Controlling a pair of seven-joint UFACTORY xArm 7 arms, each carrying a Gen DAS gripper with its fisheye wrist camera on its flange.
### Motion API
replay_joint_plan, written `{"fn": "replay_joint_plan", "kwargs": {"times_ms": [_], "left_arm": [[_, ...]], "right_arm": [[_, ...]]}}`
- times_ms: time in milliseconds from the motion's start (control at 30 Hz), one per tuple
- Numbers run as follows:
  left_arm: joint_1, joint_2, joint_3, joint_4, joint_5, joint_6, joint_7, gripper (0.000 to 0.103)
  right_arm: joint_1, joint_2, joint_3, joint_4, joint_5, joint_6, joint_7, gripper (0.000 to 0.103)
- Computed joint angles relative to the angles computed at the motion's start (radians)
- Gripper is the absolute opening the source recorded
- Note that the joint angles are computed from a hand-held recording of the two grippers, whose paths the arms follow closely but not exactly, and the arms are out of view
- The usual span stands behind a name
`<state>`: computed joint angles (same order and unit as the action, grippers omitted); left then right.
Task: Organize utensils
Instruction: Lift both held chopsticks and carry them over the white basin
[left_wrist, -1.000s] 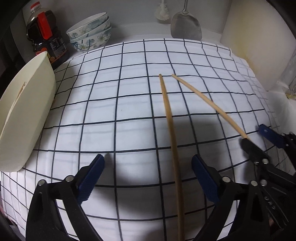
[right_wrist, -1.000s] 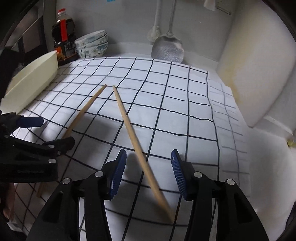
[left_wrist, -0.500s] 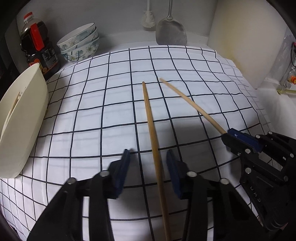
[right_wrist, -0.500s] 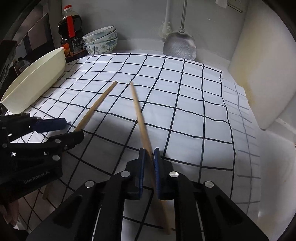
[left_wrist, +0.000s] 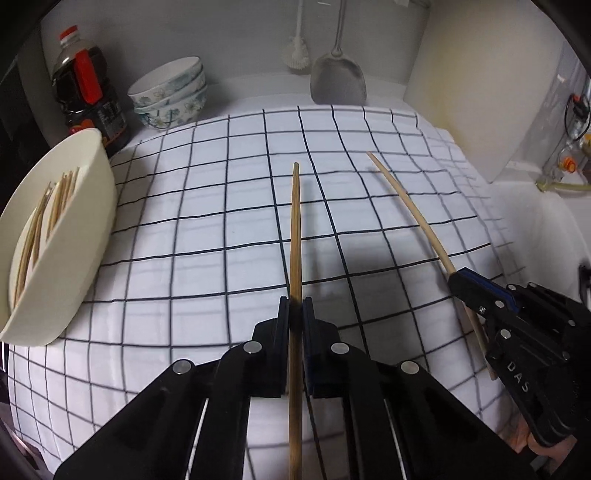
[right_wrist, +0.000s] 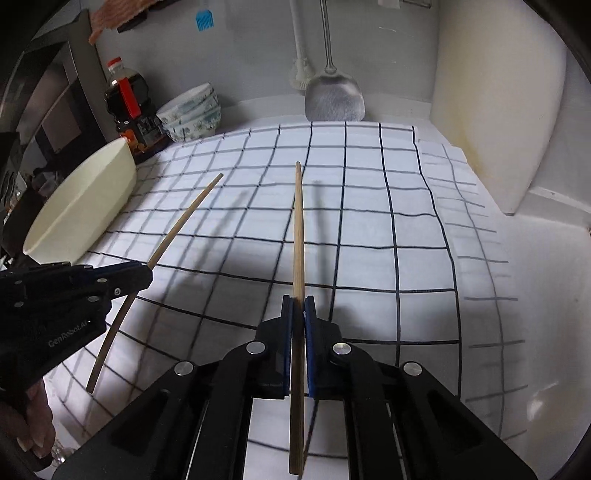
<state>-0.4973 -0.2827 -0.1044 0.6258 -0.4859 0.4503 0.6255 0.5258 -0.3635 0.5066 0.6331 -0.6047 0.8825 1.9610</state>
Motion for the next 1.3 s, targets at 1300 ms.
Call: {"fn": "replay_joint_plan", "kwargs": {"times_ms": [1300], "left_arm": [[0.533,0.633,0.055,0.899,-0.023,0.368,0.232,0.007]], "right_arm": [[0.175,1.203,-0.284,1.623,-0.129,0.17,-0.491,0.006]]}}
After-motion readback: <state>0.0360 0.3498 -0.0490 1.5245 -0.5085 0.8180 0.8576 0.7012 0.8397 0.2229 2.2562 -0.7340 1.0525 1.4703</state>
